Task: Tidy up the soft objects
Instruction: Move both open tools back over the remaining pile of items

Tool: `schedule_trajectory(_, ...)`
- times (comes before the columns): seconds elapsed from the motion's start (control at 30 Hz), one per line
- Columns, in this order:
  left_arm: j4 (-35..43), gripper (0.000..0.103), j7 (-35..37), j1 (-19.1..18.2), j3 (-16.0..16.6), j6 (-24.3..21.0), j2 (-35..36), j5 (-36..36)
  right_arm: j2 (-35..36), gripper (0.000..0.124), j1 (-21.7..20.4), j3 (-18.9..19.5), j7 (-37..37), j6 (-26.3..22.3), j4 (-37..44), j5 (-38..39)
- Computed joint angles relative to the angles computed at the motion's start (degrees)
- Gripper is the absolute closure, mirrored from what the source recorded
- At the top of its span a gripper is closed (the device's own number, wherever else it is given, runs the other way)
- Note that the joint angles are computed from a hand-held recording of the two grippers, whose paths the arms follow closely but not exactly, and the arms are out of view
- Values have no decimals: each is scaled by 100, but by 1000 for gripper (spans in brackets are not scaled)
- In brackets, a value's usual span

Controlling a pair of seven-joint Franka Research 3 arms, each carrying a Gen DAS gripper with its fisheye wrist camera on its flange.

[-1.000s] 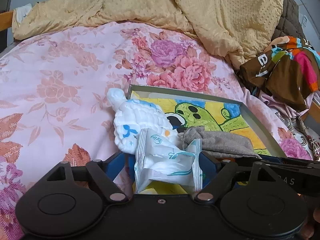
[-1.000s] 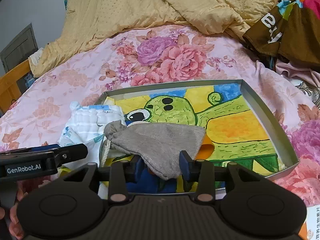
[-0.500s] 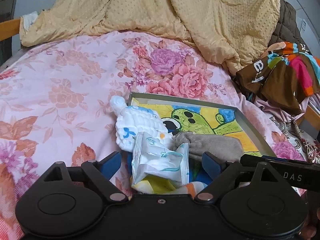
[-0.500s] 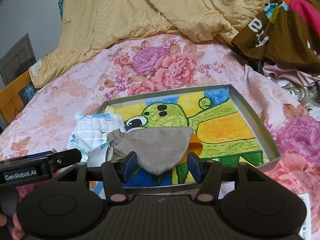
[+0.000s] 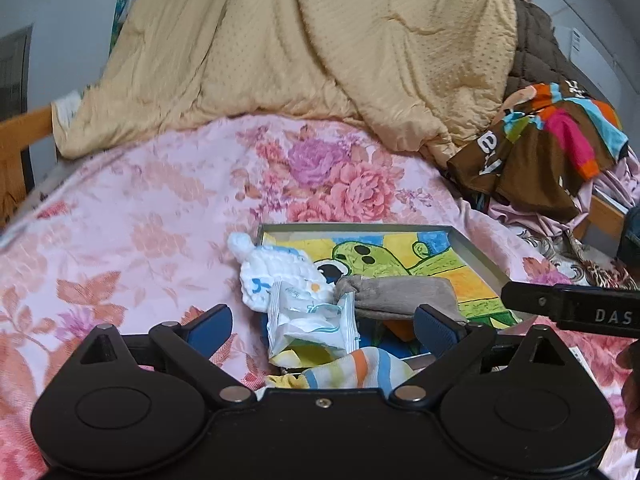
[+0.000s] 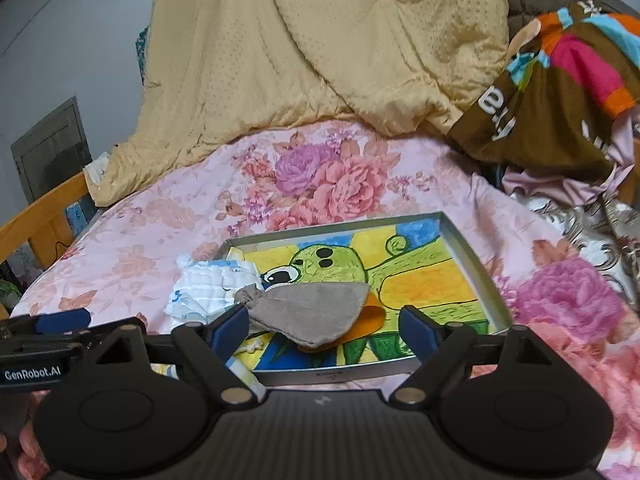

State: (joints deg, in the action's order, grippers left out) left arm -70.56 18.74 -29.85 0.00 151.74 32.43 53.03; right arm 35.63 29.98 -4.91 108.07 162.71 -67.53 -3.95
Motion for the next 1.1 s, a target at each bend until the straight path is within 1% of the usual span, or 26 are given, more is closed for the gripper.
schedule_trajectory(0.03, -92, 1, -78, -49, 40, 20, -78, 91, -124, 34, 17, -22, 8, 105, -193, -24)
schedule_trajectory(0.2, -536, 1, -528, -141, 53, 164, -437, 532, -629, 28, 125, -152, 121, 604, -1005, -111)
schedule_trajectory(0.3, -738, 1, -735, -152, -14, 160, -596, 777, -916, 26, 259, -315, 296, 880, -1493, -224)
schedule_trajectory(0.47, -978, 1, -937, -140, -166, 71, -791, 1069, -1308, 24, 563, -681, 716, 1157, -2127, -541)
schedule_trajectory(0.53, -1131, 1, -1078, -131, -222, 58, -898, 1178, -1435, 23, 683, -812, 917, 1238, -2330, -685)
schedule_trajectory(0.67, -1534, 1, -1348, -71, -387, 11, -1165, 1284, -1678, 23, 798, -908, 1189, 1337, -2686, -926)
schedule_trajectory(0.9, -2017, 1, -1653, 31, -660, -160, -1536, 1430, -2132, 21, 1126, -1255, 2000, 1562, -3323, -1747)
schedule_trajectory(1.0, -2186, 1, -1775, 61, -774, -247, -1670, 1481, -2306, 21, 1168, -1299, 2377, 1583, -3530, -2157)
schedule_trajectory(1.1, -2382, 1, -1829, 99, -890, -348, -1821, 1456, -2465, 21, 1145, -1263, 2724, 1545, -3698, -2590)
